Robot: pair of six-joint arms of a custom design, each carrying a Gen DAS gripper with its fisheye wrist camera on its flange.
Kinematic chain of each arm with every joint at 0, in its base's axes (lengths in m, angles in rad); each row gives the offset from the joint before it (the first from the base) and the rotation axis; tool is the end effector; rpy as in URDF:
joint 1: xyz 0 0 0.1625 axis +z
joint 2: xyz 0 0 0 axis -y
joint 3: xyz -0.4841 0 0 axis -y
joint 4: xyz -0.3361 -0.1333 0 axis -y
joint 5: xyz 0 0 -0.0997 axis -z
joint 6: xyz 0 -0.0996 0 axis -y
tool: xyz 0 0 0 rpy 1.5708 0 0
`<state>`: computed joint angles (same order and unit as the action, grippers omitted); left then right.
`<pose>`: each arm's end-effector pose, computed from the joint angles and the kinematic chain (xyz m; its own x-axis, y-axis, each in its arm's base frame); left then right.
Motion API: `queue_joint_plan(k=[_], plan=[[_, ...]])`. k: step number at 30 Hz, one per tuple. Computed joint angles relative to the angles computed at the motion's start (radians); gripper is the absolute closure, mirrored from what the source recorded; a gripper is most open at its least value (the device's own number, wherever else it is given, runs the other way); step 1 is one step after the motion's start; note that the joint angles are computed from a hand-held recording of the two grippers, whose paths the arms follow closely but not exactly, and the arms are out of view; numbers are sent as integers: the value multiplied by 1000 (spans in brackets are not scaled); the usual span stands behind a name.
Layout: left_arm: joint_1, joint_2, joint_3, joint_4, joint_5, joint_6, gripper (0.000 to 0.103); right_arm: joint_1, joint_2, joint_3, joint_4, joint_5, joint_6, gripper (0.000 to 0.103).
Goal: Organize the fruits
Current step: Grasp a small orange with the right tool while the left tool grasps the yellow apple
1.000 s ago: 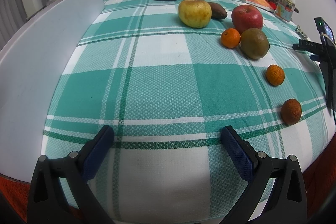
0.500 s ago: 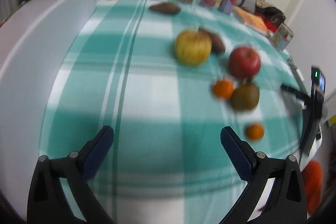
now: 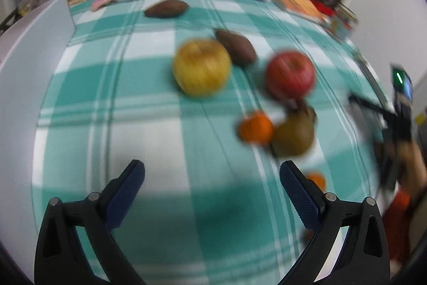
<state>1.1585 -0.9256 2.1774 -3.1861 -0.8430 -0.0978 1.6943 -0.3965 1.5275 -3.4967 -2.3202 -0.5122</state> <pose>-0.0240 -0.5529 0.1961 -0.8117 -0.0015 -0.5841 0.2967 0.8603 -0.4146 0.1526 -0.6980 0.0654 -0.6432 0.0014 0.7657 -0.4606 0.7981 -0.3884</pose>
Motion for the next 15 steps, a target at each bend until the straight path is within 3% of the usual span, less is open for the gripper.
queue_joint_plan(k=[6,8,10,13,15], plan=[[-6,26,75,-39,78,-60,2,9,-19,10,71,-23,37,1],[-10,37,95,-102,126,-31,1,31,-37,83,10,-15,-2,5],[-6,46,104,-117,167,-23,1,63,-63,207,-69,68,-106,5],[-7,68,137,-238,178,44,0,93,-133,362,67,280,-49,7],[-10,74,144,-264,184,47,0,130,-121,392,121,327,-47,12]])
